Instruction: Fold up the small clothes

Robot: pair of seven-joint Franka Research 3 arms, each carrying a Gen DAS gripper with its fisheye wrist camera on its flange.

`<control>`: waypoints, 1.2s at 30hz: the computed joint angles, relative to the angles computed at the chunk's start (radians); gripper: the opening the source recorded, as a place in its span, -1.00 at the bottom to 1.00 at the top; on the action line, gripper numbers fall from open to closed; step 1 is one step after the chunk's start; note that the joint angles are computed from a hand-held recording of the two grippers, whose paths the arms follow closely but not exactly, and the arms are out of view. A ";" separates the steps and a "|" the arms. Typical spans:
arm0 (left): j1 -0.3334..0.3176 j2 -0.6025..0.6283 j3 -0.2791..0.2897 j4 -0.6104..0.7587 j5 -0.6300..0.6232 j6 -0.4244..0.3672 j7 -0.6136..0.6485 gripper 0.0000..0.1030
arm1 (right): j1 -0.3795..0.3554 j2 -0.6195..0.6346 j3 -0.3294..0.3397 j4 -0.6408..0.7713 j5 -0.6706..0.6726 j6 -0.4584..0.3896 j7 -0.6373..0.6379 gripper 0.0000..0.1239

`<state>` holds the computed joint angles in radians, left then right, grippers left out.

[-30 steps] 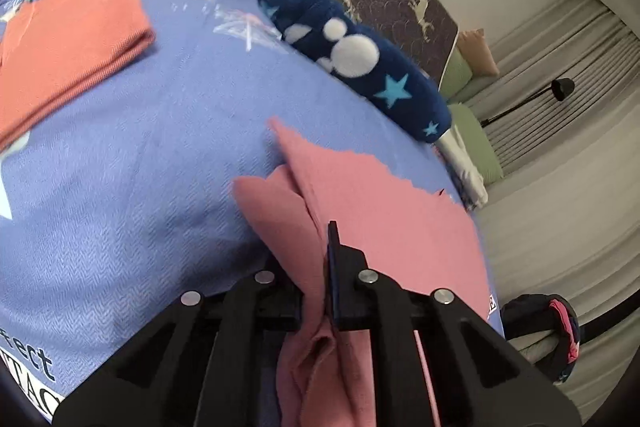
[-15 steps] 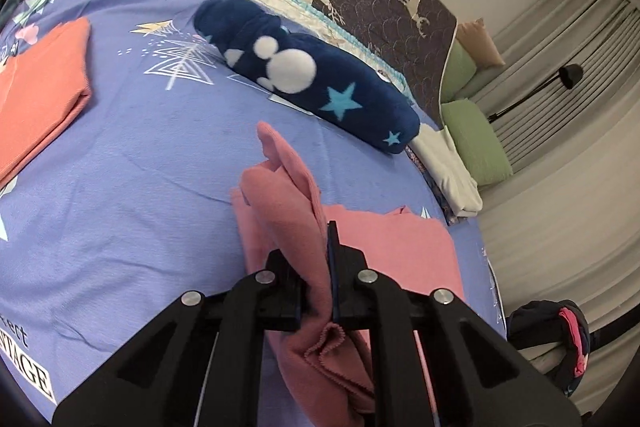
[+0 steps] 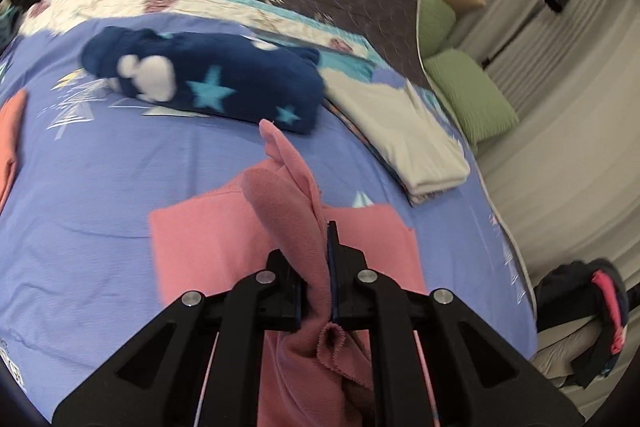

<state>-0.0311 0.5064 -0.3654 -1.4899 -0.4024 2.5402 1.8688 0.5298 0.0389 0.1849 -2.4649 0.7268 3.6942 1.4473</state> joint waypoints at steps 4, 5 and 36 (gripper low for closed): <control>-0.081 0.053 0.025 0.069 0.099 -0.031 -0.067 -0.83 | -0.036 -0.046 -0.021 -0.098 -0.111 0.017 0.160 -0.93; -0.096 0.064 0.028 0.082 0.120 -0.035 -0.080 -0.83 | -0.045 -0.055 -0.027 -0.119 -0.138 0.023 0.199 -0.94; -0.023 -0.275 -0.103 -0.470 0.223 0.408 0.107 0.47 | -0.159 -0.150 -0.134 -0.359 -0.564 -0.008 0.755 -0.76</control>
<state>-0.0544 0.2317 -0.4686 -1.9595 -0.1794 2.9486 1.9757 0.3705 -0.1108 0.0509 -2.8244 0.1631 3.6865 2.2028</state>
